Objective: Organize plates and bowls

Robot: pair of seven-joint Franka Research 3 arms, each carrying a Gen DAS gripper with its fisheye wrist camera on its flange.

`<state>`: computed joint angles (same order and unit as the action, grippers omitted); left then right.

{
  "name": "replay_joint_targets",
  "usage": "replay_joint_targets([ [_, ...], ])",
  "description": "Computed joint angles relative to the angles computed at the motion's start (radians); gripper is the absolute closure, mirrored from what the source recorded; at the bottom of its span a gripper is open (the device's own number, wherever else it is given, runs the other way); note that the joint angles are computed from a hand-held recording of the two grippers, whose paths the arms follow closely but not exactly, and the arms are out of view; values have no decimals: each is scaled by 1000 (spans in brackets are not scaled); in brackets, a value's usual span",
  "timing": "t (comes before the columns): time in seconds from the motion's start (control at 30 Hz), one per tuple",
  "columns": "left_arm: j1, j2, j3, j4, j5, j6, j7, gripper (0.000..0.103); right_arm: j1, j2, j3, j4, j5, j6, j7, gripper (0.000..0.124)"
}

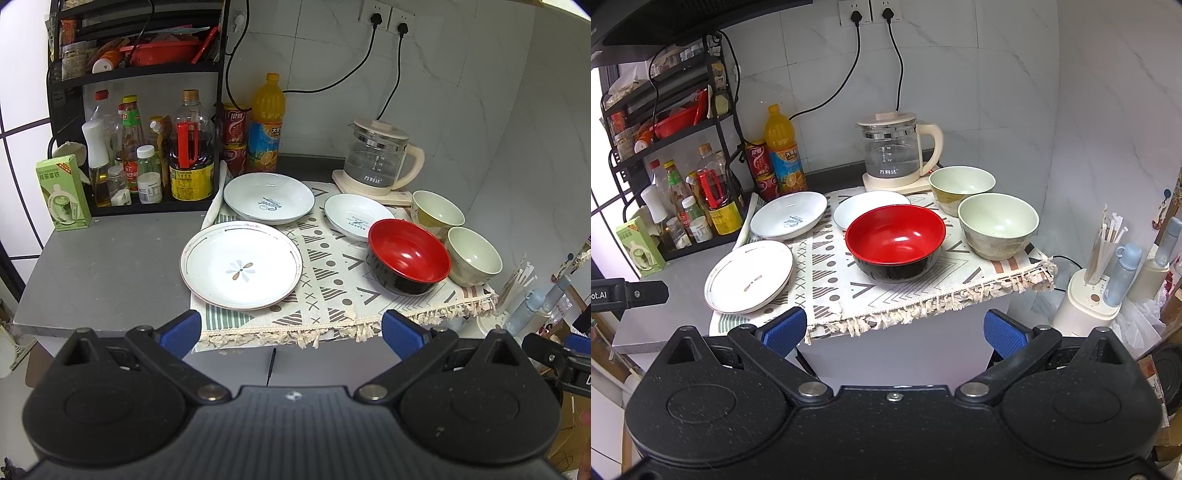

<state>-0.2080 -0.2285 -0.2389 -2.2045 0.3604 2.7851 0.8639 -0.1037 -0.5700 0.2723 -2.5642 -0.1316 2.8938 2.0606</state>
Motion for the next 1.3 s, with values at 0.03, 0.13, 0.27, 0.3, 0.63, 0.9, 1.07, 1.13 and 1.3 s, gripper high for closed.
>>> replay_joint_targets([
  [0.03, 1, 0, -1, 2, 3, -4, -2, 0, 0, 1, -1, -1, -1, 5, -1, 21],
  [0.13, 4, 1, -5, 10, 12, -19, -12, 1, 2, 11, -4, -2, -1, 28, -9, 21],
  [0.27, 7, 16, -14, 36, 32, -54, -24, 0, 0, 28, -5, 8, 7, 25, -15, 21],
  [0.3, 7, 21, -14, 42, 37, -58, -29, 0, 0, 27, -7, 8, 8, 26, -16, 21],
  [0.63, -10, 137, -12, 150, 62, -89, -51, 1, 23, 78, -62, 24, 44, 52, -74, 21],
  [0.9, -46, 281, -6, 315, 104, -129, -93, 1, -1, 143, -94, 65, 53, 59, -101, 21],
  [1.07, -79, 385, 5, 435, 104, -143, -78, 1, -11, 199, -119, 103, 57, 67, -126, 21],
  [1.13, -97, 429, 12, 493, 116, -171, -78, 1, -10, 225, -133, 123, 60, 68, -134, 21],
  [1.3, -133, 538, 26, 636, 107, -217, -49, 1, 42, 297, -208, 187, 116, 52, -212, 21],
])
